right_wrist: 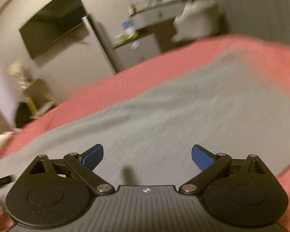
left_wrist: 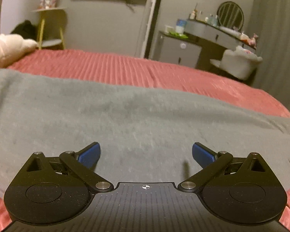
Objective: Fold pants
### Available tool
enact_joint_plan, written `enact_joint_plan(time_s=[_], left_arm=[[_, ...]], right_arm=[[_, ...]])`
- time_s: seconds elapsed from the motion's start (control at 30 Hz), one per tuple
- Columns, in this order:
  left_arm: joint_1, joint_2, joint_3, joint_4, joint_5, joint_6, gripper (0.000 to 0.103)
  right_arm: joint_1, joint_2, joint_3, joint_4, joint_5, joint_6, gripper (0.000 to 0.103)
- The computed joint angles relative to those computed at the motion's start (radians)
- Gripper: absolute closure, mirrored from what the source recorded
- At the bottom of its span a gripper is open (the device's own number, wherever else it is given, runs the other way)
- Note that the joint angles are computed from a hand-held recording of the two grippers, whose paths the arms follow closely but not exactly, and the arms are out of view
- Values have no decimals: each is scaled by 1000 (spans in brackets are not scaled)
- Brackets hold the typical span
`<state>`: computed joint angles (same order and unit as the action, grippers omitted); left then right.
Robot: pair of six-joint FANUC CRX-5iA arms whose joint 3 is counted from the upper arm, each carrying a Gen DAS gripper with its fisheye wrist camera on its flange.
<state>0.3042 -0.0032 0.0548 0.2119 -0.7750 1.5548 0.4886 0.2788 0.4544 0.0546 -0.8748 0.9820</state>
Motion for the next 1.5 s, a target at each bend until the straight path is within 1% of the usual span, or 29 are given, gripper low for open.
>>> enact_joint_plan(time_s=[0.03, 0.07, 0.1, 0.13, 0.17, 0.23, 0.27, 0.3, 0.33, 0.4, 0.43, 0.5, 0.6, 0.67, 0.7, 0.73, 0.8, 0.87, 0.93, 0.97, 1.0, 1.03, 1.1, 1.13, 1.17, 1.23, 1.33, 1.4, 1.5], left_arm=[[-11, 16, 46, -82, -58, 57, 0], [-36, 32, 101, -213, -116, 141, 0], [-58, 41, 137, -329, -155, 201, 0], [-69, 42, 153, -392, -171, 247, 0], [-66, 42, 162, -418, -185, 285, 0], [-73, 57, 214, -502, -261, 420, 0], [-74, 62, 232, -528, -288, 477, 0], [-67, 64, 241, -534, -309, 518, 0], [-54, 62, 241, -518, -318, 533, 0], [-44, 56, 241, -508, -324, 535, 0], [-50, 55, 246, -515, -334, 533, 0], [-59, 66, 270, -523, -354, 520, 0], [-71, 58, 261, -534, -361, 523, 0], [-69, 57, 257, -533, -359, 525, 0], [-66, 56, 257, -530, -358, 525, 0], [-71, 49, 251, -529, -358, 531, 0], [-65, 49, 247, -510, -351, 527, 0], [-67, 49, 246, -510, -348, 530, 0], [-70, 52, 250, -516, -350, 536, 0], [-71, 53, 252, -519, -351, 538, 0], [-72, 54, 253, -520, -352, 541, 0], [-68, 49, 247, -511, -342, 543, 0], [-56, 35, 226, -478, -311, 540, 0], [-52, 29, 217, -463, -296, 539, 0], [-50, 24, 210, -452, -285, 535, 0], [-49, 17, 200, -429, -266, 509, 0], [-62, 12, 193, -420, -246, 470, 0], [-70, 10, 189, -409, -230, 430, 0], [-78, 4, 176, -378, -210, 373, 0]], right_arm=[[3, -10, -29, 45, 4, -32, 21], [-8, -41, -82, 69, 42, -58, 31], [-18, -66, -111, 74, 56, -95, 44], [-38, -86, -131, 71, 67, -142, 52], [-58, -112, -160, 87, 81, -215, 54], [-69, -147, -225, 213, 93, -382, 54], [-72, -158, -252, 305, 67, -480, 53], [-82, -166, -261, 344, 31, -547, 53], [-105, -178, -281, 331, 43, -579, 52], [-133, -210, -310, 312, 35, -685, 49], [-145, -227, -337, 307, 54, -736, 49], [-163, -281, -413, 263, 141, -784, 49], [-195, -299, -438, 181, 203, -763, 49], [-213, -259, -396, 132, 232, -737, 51], [-218, -233, -364, 114, 235, -729, 53], [-223, -236, -365, 100, 240, -723, 54], [-219, -231, -351, 99, 212, -736, 54], [-237, -199, -316, 61, 232, -707, 54], [-247, -170, -273, 26, 227, -664, 55], [-247, -164, -262, 20, 224, -643, 62], [-245, -158, -253, 21, 221, -620, 83], [-239, -157, -252, 36, 223, -605, 88], [-225, -150, -252, 83, 214, -605, 86], [-222, -140, -239, 94, 194, -604, 83], [-219, -130, -226, 98, 173, -606, 83], [-206, -130, -228, 135, 177, -624, 90], [-150, -118, -203, 281, 160, -604, 93], [-100, -88, -143, 357, 132, -516, 93], [-21, -33, -21, 355, 108, -292, 93]])
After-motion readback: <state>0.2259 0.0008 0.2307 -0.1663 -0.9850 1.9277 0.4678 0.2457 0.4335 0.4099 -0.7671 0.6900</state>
